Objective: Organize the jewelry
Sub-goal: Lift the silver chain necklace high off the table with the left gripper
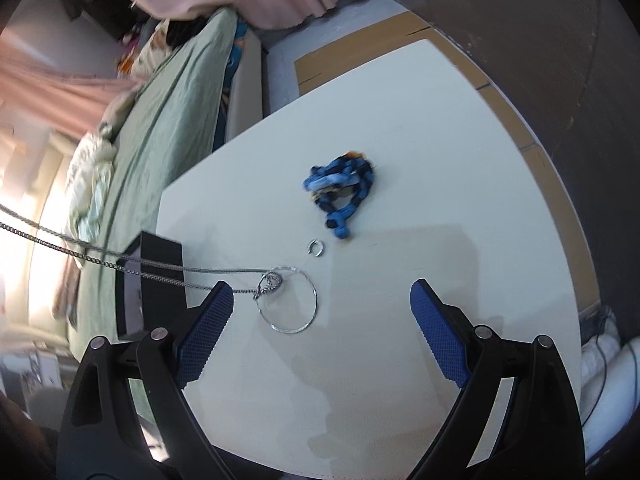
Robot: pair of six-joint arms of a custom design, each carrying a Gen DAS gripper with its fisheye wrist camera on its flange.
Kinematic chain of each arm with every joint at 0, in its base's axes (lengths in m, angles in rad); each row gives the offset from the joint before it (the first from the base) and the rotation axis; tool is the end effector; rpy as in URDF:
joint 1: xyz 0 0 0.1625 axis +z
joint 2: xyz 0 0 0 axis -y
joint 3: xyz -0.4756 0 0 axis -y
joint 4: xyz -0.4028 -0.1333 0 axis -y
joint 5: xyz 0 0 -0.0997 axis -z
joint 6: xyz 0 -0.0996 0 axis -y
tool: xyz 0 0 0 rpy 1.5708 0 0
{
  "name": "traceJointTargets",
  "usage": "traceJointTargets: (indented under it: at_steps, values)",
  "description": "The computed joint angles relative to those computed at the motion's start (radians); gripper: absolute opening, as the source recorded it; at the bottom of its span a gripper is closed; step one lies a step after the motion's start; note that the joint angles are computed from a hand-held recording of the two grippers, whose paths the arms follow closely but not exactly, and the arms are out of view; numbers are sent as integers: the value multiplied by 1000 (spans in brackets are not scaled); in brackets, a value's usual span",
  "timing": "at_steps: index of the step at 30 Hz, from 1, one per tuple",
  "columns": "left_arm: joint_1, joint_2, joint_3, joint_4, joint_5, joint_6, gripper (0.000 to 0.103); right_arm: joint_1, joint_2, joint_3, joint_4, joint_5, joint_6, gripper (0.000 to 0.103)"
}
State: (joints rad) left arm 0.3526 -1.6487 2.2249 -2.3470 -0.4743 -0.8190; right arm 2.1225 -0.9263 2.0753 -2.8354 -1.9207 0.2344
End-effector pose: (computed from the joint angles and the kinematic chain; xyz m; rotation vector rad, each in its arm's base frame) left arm -0.3058 -0.3490 0.3924 0.3282 2.3561 -1.3595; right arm 0.3782 -0.4253 0.0938 0.4203 -2.8112 0.3444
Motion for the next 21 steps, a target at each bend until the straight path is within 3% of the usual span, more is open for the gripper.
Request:
traceJointTargets:
  at_steps: [8, 21]
  values:
    - [-47, -24, -58, 188, 58, -98, 12, 33, 64, -46, 69, -19, -81, 90]
    - [-141, -56, -161, 456, 143, -231, 12, 45, 73, -55, 84, 4, -97, 90]
